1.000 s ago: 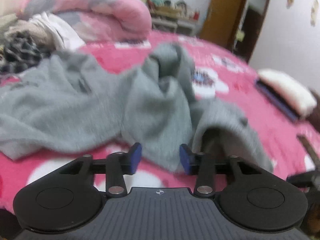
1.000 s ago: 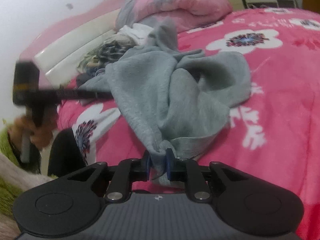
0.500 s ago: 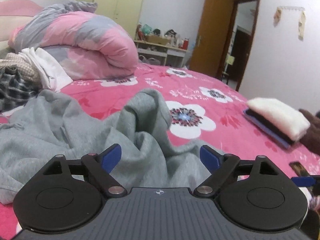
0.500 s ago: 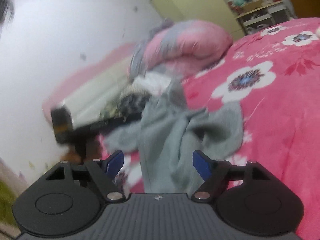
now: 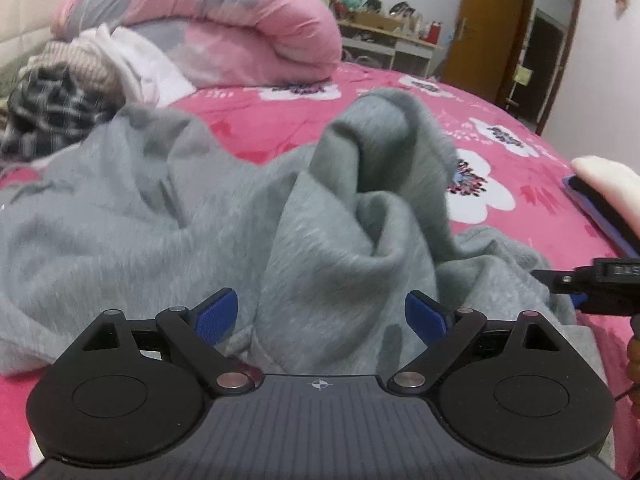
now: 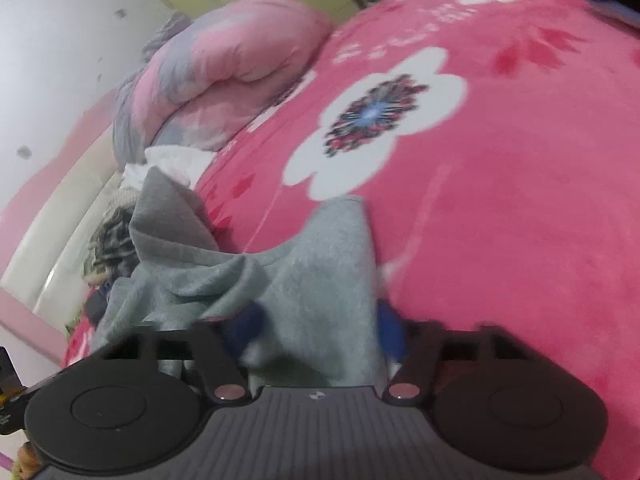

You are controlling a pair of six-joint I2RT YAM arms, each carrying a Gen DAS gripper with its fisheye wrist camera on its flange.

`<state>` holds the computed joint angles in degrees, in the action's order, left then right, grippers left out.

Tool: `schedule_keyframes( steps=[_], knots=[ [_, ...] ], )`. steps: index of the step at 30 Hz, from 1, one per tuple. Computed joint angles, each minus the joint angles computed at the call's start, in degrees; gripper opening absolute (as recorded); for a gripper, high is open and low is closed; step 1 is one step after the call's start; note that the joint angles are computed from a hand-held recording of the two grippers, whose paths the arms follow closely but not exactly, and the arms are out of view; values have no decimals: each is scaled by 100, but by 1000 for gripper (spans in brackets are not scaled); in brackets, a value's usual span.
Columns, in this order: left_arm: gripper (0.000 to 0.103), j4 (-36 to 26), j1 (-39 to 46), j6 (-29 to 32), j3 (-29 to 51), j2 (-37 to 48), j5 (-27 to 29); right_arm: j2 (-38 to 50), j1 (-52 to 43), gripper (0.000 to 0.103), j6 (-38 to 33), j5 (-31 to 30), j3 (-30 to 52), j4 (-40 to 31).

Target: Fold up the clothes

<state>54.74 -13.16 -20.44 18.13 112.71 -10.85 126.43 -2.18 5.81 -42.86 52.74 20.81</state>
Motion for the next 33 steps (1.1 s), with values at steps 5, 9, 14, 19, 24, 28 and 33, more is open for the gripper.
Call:
schedule_keyframes(
  steps=[5,9,14,19,24,28,33],
  knots=[
    [92,60,117,-105,-69,23,172,-278,332,14,127,345,-17,393],
    [92,270,135,-55,-240,-1,289,-967,40,13,452,431,-42,936],
    [92,504,256,-89,-434,-60,555,-1385,-232,13,499,890,720,711],
    [92,1003,674,-143,-848,-271,1210,-1459,-582,13,731,1303,1415,866],
    [92,1198,835,-97,-1149,-543,1116,-1074,-852,13,764,1897,1937,898],
    [92,1014,870,-151,-1184,-719,965,-141,-964,13,555,2252,2891,-63],
    [92,619,1034,-189,-1103,-1215,939,1673,-870,20,331,3206,4937,-2086]
  ],
)
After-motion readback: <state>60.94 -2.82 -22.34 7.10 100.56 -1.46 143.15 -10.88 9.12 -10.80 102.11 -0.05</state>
